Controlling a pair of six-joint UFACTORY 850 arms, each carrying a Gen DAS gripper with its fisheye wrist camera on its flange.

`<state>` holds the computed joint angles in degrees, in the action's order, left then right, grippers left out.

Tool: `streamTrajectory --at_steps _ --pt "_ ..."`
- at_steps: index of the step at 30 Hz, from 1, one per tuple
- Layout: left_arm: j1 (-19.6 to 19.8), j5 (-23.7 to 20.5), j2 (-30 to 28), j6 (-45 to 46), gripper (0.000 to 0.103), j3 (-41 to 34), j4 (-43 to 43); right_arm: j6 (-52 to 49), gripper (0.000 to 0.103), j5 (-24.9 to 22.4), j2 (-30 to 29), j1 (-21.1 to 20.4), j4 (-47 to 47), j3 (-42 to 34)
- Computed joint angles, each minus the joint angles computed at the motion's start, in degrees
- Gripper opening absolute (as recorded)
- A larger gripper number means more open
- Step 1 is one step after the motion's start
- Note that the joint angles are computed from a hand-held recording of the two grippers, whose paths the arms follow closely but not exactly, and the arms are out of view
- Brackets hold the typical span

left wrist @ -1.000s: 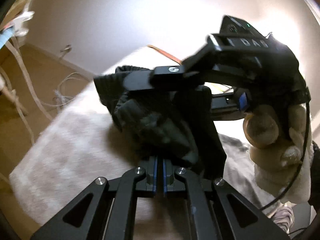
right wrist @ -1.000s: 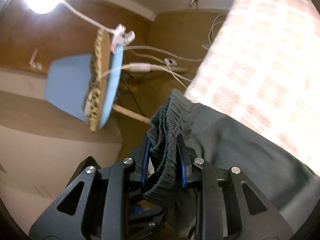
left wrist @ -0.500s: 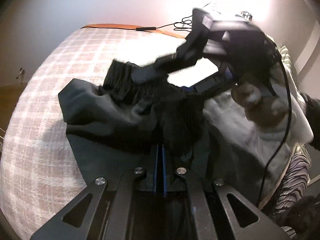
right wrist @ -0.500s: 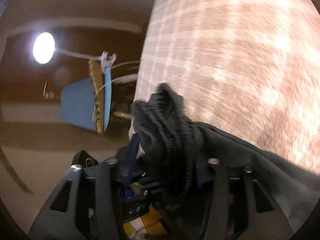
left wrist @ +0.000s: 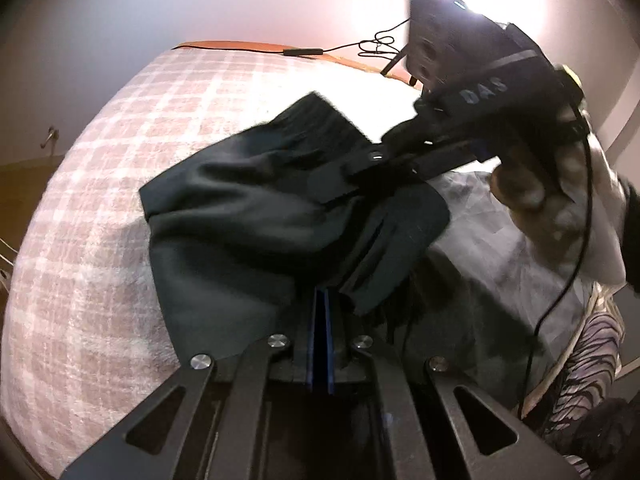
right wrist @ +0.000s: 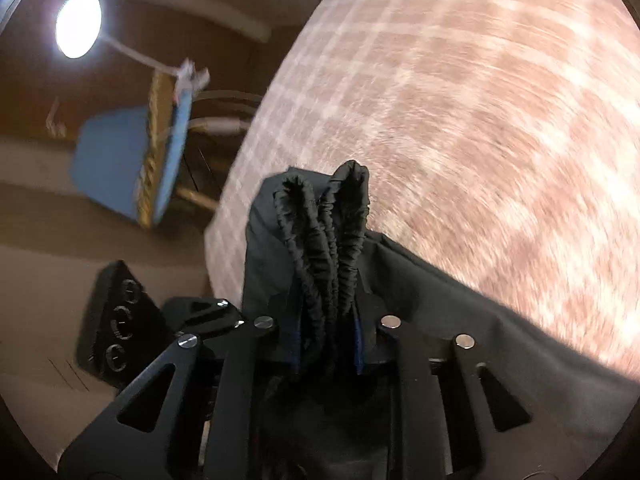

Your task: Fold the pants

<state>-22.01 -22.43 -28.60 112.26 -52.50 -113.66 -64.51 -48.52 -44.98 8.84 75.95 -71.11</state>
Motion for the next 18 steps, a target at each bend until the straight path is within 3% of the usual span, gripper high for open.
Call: streamTrajectory --at_steps 3,6,13,18 --pt "0.2 -0.1 -0.3 -3.5 0.001 -0.4 1.5 -3.7 0.019 0.9 1.4 0.0 6.5 3.7" --pt "-0.9 2.3 0.5 -0.8 0.001 0.3 -2.0 -7.5 0.019 1.8 3.8 -0.5 10.3 7.4" --pt "-6.2 5.4 2.9 -2.3 0.001 0.9 -1.6 -14.9 0.018 5.7 11.7 -1.8 17.3 16.2" --pt "-9.5 6.3 4.3 -3.7 0.001 0.6 -1.7 -18.0 0.018 5.6 17.8 -6.6 19.2 23.5"
